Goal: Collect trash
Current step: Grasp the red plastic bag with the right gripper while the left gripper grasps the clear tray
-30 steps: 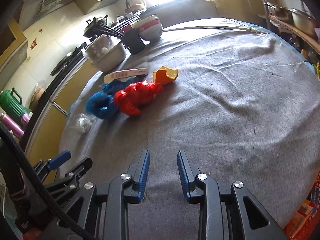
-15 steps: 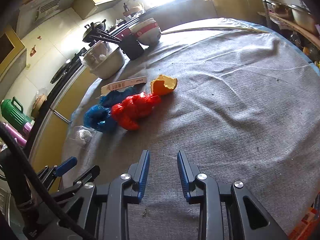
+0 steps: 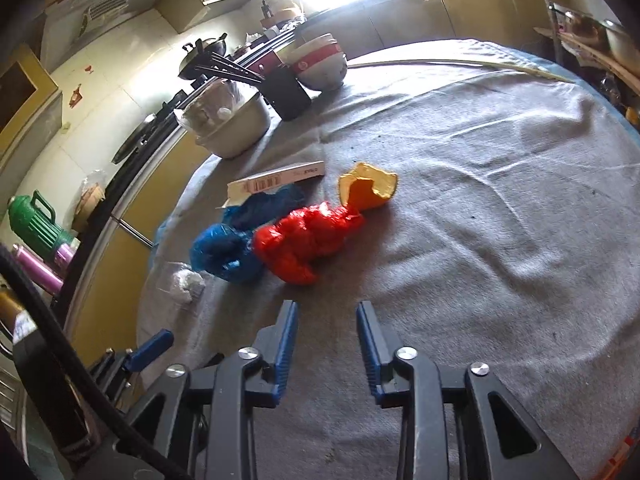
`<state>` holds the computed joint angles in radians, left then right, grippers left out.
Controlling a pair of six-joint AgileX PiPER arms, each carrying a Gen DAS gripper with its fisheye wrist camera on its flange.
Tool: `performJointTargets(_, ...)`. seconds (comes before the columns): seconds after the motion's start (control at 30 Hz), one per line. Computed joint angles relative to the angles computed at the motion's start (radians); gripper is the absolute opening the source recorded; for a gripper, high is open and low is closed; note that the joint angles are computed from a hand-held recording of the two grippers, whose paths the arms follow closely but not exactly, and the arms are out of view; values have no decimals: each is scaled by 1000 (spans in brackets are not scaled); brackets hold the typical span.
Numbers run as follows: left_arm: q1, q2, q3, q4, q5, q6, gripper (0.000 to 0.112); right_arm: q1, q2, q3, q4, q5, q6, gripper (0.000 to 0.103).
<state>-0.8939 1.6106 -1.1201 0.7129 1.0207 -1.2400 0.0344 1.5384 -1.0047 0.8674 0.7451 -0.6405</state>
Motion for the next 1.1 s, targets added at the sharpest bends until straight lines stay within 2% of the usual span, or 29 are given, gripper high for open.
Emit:
performJointTargets(0.03,7,-7,9,-2,-6,0,68,0,8,-8,5,4,3,61)
performJointTargets(0.07,15,-17,20,-3,-13,1,68,1,12,-11,20,3,4,65)
performJointTargets(0.23,80,-86,88,15,-28,-15,68,17,56,-65,50,14,35,65)
performJointTargets(0.37,175,-172,138,23,-53,-16,68,53,106,-122,27,-8,119,65)
performJointTargets(0.53,341,-250,139,-24,-124,103,70,41,193,-204,84,42,198,65)
performJointTargets(0.67,500,-246,106,-161,-202,247,74,49,241,-264,72,45,290,64)
performJointTargets(0.77,628,-225,82,-357,-269,409,74,65,272,-300,58,45,346,63)
performJointTargets(0.87,707,-192,61,-550,-304,560,74,94,299,-331,8,25,419,61)
performJointTargets(0.97,788,-142,34,-784,-311,736,75,120,329,-362,-38,16,490,56)
performJointTargets(1.1,845,-59,-21,-944,-283,829,75,145,353,-377,-73,-7,540,55)
